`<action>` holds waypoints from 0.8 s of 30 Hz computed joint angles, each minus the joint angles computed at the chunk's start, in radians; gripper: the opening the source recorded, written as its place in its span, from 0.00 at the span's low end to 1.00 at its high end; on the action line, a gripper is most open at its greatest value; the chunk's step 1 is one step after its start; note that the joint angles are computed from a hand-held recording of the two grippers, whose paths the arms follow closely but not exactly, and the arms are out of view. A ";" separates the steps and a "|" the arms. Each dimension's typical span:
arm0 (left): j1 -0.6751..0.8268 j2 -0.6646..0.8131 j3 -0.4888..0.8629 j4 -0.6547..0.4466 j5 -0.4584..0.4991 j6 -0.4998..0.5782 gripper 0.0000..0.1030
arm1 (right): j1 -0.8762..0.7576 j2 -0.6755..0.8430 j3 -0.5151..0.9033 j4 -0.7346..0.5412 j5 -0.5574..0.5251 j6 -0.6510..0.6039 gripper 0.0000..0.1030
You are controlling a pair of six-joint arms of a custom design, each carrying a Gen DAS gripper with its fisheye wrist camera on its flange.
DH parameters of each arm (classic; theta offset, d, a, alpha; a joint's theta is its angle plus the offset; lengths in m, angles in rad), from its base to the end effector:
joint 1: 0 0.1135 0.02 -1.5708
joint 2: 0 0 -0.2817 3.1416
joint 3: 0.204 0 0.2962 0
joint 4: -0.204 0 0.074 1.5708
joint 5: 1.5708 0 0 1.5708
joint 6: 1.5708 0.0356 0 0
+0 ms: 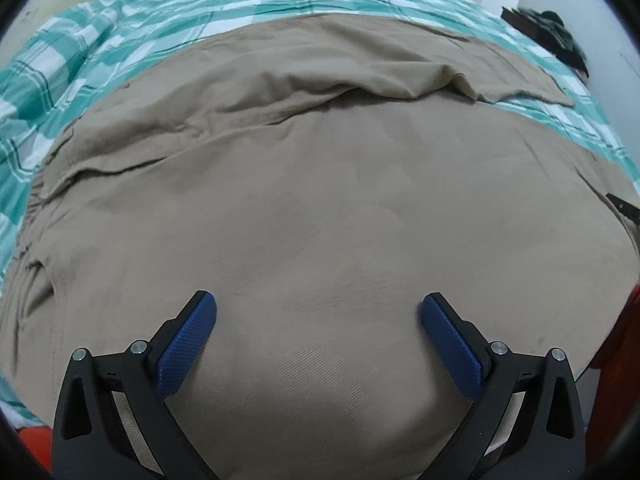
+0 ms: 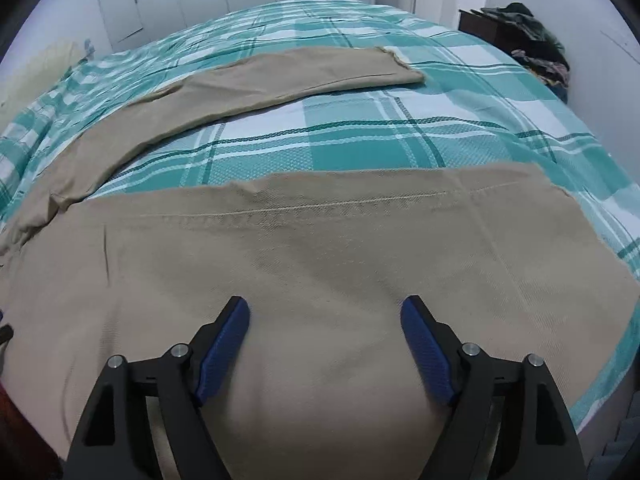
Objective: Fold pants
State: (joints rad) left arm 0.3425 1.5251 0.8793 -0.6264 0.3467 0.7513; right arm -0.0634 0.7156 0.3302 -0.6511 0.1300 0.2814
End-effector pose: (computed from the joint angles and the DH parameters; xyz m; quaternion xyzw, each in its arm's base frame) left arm 0.2928 0.0915 0.1655 0.2228 0.9486 -0.0695 0.2138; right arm 0.1538 -0.0144 0.1508 0.1820 0.9453 -0.0336 0.2687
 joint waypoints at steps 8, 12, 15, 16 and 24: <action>-0.002 -0.039 -0.077 0.113 0.010 -0.041 0.99 | 0.095 -0.051 -0.084 0.091 0.078 0.066 0.88; 0.000 -0.173 -0.100 0.138 -0.026 -0.086 0.99 | 0.084 -0.074 -0.106 0.112 0.072 0.045 0.88; -0.027 -0.132 -0.010 0.116 0.020 -0.155 0.99 | 0.085 -0.076 -0.117 0.131 0.078 0.037 0.88; -0.054 -0.085 0.041 0.118 0.016 -0.204 0.99 | 0.087 -0.070 -0.118 0.138 0.082 0.036 0.89; -0.140 0.246 0.140 0.295 -0.092 -0.265 1.00 | 0.066 -0.023 -0.119 0.187 0.062 0.015 0.91</action>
